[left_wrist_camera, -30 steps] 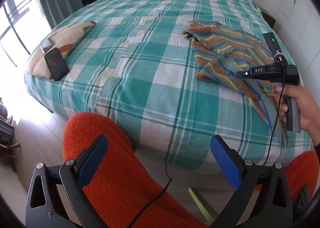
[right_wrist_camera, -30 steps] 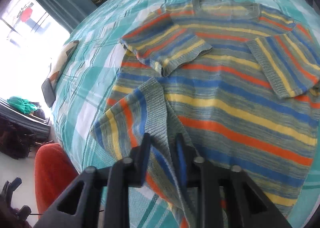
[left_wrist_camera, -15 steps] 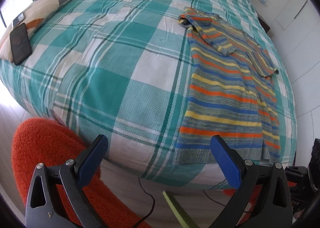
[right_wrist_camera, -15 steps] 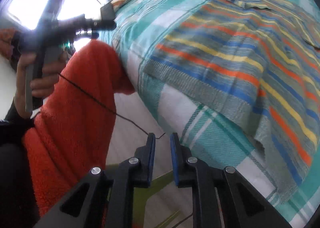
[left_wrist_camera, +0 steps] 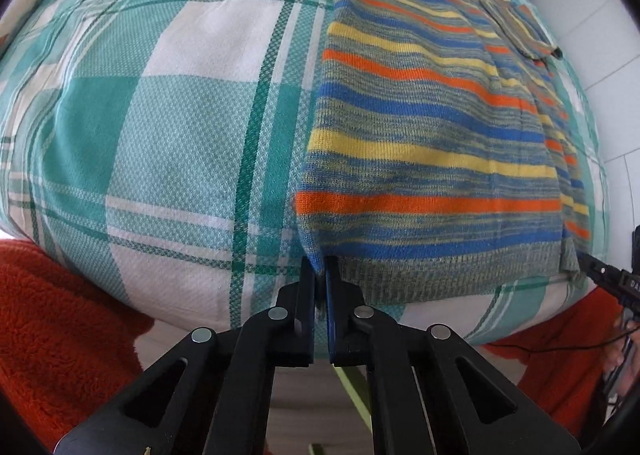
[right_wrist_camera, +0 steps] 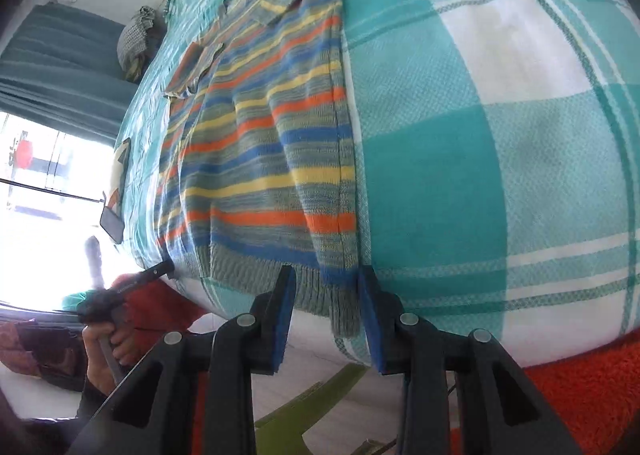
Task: Fold small clothes
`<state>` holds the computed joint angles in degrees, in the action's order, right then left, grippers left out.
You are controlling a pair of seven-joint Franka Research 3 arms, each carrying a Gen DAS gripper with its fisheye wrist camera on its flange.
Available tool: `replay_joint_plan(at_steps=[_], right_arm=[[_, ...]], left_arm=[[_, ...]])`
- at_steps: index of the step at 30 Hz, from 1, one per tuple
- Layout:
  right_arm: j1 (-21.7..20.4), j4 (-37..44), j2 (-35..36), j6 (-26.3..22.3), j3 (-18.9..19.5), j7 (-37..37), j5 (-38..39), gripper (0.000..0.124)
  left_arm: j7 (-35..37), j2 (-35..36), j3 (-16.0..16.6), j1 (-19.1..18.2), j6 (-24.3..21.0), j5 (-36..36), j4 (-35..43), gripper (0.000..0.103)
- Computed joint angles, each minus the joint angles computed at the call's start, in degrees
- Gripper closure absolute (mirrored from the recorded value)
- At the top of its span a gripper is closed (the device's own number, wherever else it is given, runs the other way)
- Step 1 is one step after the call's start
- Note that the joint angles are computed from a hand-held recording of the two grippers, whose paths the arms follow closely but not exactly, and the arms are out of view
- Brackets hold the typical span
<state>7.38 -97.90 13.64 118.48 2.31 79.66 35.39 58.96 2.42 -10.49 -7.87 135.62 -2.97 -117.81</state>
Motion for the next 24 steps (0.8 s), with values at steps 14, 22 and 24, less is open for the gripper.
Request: replay_joint_plan(at_steps=[14,22,24], right_arm=[[1.9,-2.9,-5.1,-2.9,-1.3,6.4,-12.6,0.119],[2.4,-3.7,-5.9,-2.8,-1.1,8.3,-13.5,0.119],[3.1,-2.7,-3.9,-2.6,-1.0,10.1,-16.2,0.119]], left_arm=[[-1.5,-8.3,0.0,-1.1,-8.5,10.3,-3.6,0.103],[-4.0,-4.6,-0.3,-1.2,-11.1,12.5,-1.8,0.103],[-5.7,-1.5,-0.5,-1.4,-12.2,14.2,0.5,0.103]])
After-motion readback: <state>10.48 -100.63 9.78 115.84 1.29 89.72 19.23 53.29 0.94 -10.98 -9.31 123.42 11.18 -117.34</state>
